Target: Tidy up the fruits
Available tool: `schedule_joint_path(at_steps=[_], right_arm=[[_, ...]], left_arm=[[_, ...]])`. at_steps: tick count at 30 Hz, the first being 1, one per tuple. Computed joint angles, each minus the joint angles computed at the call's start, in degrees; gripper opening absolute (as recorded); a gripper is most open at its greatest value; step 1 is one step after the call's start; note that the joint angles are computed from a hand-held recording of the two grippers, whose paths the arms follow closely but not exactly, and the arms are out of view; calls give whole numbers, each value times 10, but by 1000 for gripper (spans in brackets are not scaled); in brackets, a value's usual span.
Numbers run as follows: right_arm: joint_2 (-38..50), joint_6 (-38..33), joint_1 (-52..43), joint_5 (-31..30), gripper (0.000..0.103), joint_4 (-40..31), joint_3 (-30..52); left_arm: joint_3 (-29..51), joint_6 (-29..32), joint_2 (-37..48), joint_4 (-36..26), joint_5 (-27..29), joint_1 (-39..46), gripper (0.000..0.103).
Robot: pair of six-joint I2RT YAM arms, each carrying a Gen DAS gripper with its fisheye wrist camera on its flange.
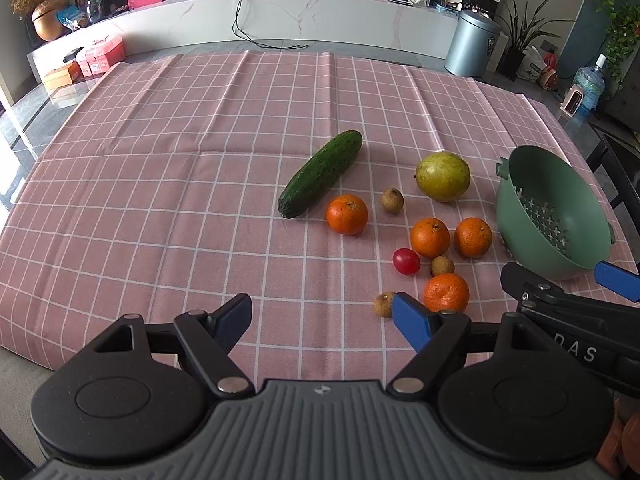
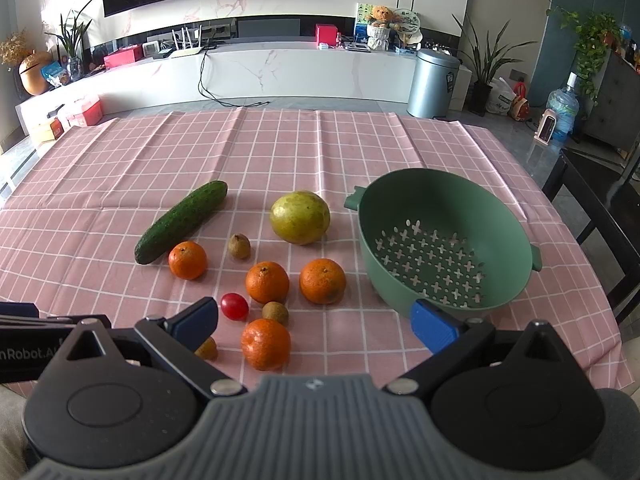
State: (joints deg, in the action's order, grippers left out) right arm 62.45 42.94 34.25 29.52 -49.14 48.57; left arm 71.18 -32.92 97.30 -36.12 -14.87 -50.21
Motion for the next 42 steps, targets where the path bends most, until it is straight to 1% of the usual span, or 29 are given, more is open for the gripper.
schedule_joint_path(at_steps=[22,27,30,33,36,39,42], right_arm=[[8,-8,-6,-5,99,5,3],[8,-11,-12,-13,99,15,-6],[4,-25,-21,-26,99,36,-20],[2,-67,-37,-32,99,61,-33],[5,-141,-76,-46,99,99,-42],[8,-250,-141,-97,99,164,-51],[40,-351,-201,-145,99,224,-44]], left_arm=[[2,-1,6,1,6,2,94],[1,3,9,6,15,6,94],[-3,10,10,15,22,9,94],[-8,16,12,21,27,17,94],[-19,20,14,33,36,29,94],[-23,26,21,40,48,43,93],[-25,30,30,50,65,56,92]])
